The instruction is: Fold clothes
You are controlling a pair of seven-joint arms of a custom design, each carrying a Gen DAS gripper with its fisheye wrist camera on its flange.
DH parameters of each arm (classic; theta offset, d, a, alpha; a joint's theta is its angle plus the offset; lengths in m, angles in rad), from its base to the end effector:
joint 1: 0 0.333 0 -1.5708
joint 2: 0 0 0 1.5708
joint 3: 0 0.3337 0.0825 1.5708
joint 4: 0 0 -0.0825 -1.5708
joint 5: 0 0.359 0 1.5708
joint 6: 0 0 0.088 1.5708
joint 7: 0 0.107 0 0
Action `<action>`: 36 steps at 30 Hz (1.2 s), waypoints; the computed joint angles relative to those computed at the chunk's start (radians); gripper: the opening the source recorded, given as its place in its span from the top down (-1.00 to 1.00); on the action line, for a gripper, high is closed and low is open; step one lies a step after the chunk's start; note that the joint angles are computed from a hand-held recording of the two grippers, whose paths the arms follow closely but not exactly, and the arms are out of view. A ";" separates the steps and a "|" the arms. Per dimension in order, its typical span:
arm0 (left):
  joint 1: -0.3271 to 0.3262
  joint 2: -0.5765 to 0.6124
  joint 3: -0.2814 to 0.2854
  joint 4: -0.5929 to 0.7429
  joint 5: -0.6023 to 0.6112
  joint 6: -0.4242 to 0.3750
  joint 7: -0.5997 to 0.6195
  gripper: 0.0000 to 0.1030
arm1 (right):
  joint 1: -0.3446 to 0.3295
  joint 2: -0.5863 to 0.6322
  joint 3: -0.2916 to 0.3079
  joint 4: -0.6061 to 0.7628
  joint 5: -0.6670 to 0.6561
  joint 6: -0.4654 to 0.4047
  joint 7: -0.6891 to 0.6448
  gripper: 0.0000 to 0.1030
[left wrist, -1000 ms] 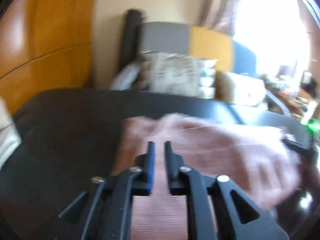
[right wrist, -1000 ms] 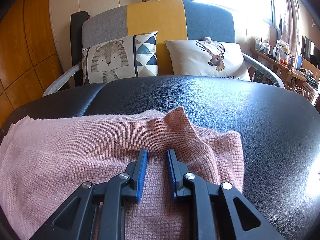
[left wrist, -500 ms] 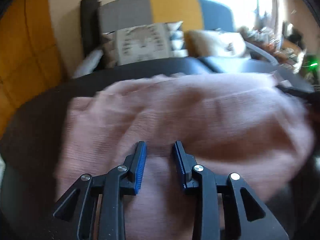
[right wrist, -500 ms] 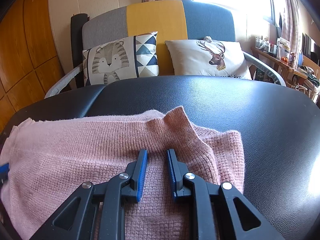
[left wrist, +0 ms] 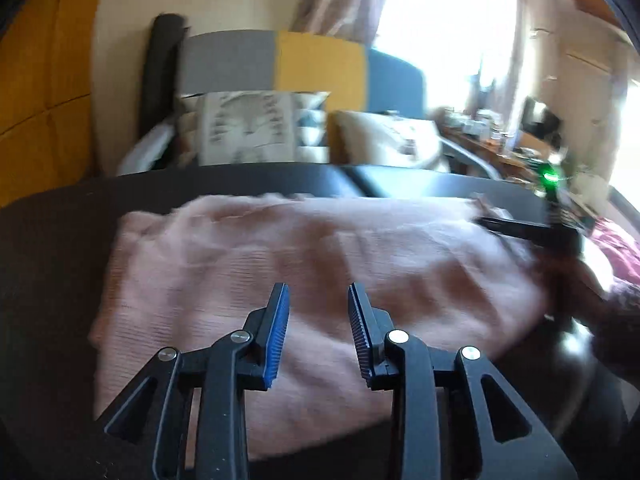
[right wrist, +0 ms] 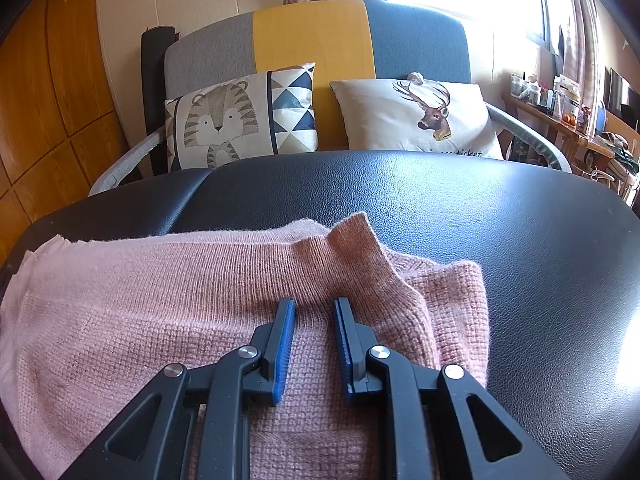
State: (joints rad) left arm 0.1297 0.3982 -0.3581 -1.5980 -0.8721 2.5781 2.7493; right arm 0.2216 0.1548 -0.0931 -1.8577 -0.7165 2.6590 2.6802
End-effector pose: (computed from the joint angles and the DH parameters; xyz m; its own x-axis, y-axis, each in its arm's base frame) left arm 0.6857 -0.1036 0.5015 -0.6935 -0.7112 0.1151 -0.4870 0.3451 -0.8023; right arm 0.6164 0.1020 0.5325 -0.3912 -0.9162 -0.0868 -0.6126 0.3296 -0.7184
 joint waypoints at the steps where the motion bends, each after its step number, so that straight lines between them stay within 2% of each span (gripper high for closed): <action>1: -0.023 -0.006 0.017 -0.016 0.055 0.008 -0.013 0.35 | 0.000 0.000 0.000 0.000 0.000 -0.001 0.001 0.65; 4: -0.057 -0.009 0.050 -0.056 0.191 0.033 -0.057 0.34 | 0.002 0.000 0.000 0.001 -0.004 -0.004 0.003 0.65; 5: -0.046 -0.011 0.044 -0.063 0.201 0.031 -0.054 0.29 | 0.001 0.000 0.000 -0.001 -0.004 -0.001 0.004 0.65; 6: -0.031 -0.012 0.037 -0.064 0.197 0.034 -0.051 0.16 | 0.001 0.000 0.000 -0.001 -0.004 0.000 0.006 0.65; 7: -0.038 -0.007 0.048 -0.063 0.227 0.055 -0.073 -0.13 | 0.002 0.001 0.000 0.000 -0.004 0.000 0.008 0.65; 8: -0.033 -0.004 0.051 -0.063 0.244 0.072 -0.081 -0.28 | 0.003 0.002 0.000 0.000 -0.004 0.001 0.010 0.65; 10: -0.001 0.004 0.040 -0.048 0.248 0.052 -0.086 -0.31 | 0.003 0.001 0.000 -0.001 -0.003 0.004 0.011 0.65; 13: 0.035 -0.014 0.022 -0.044 0.197 0.048 -0.122 -0.30 | 0.004 0.002 -0.001 -0.001 -0.006 0.002 0.012 0.65; 15: 0.066 -0.022 -0.014 -0.029 0.086 0.062 -0.110 -0.30 | 0.005 0.002 0.000 0.001 -0.008 -0.003 0.013 0.65; 18: 0.057 0.016 -0.044 0.052 -0.020 0.055 -0.093 -0.29 | 0.007 0.003 0.000 0.003 -0.012 -0.010 0.013 0.65; 20: -0.002 0.053 -0.024 0.103 0.045 0.077 -0.119 -0.30 | 0.008 0.003 0.001 0.005 -0.014 -0.014 0.013 0.65; 21: -0.039 0.078 -0.010 0.126 0.101 0.113 -0.133 -0.30 | 0.008 0.003 0.001 0.006 -0.015 -0.017 0.014 0.65; 23: -0.131 0.134 0.060 0.178 0.276 0.160 -0.236 -0.30 | 0.008 0.004 0.002 0.007 -0.015 -0.018 0.014 0.64; 25: -0.178 0.186 0.124 0.232 0.398 0.120 -0.351 -0.30 | 0.009 0.005 0.002 0.010 -0.015 -0.019 0.016 0.64; 26: -0.183 0.214 0.141 0.274 0.433 0.067 -0.410 -0.32 | 0.009 0.005 0.002 0.010 -0.015 -0.019 0.016 0.64; 28: -0.147 0.252 0.117 0.338 0.434 -0.010 -0.470 -0.46 | 0.009 0.004 0.002 0.007 -0.015 -0.015 0.018 0.64; 30: -0.121 0.265 0.092 0.358 0.444 -0.036 -0.501 -0.49 | 0.007 0.003 0.001 0.004 -0.012 -0.009 0.017 0.64; 34: -0.116 0.236 0.068 0.283 0.522 0.058 -0.517 -0.53 | 0.005 0.003 0.001 0.004 -0.009 -0.009 0.011 0.64; 36: -0.102 0.229 0.048 0.264 0.550 0.076 -0.530 -0.53 | 0.004 0.009 0.007 0.017 0.014 -0.028 -0.018 0.61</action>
State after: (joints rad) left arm 0.0277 0.6274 -0.3096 -1.3335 -0.3225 2.6545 2.2191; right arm 0.2258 0.1633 -0.0865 -1.8407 -0.7028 2.6311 2.6618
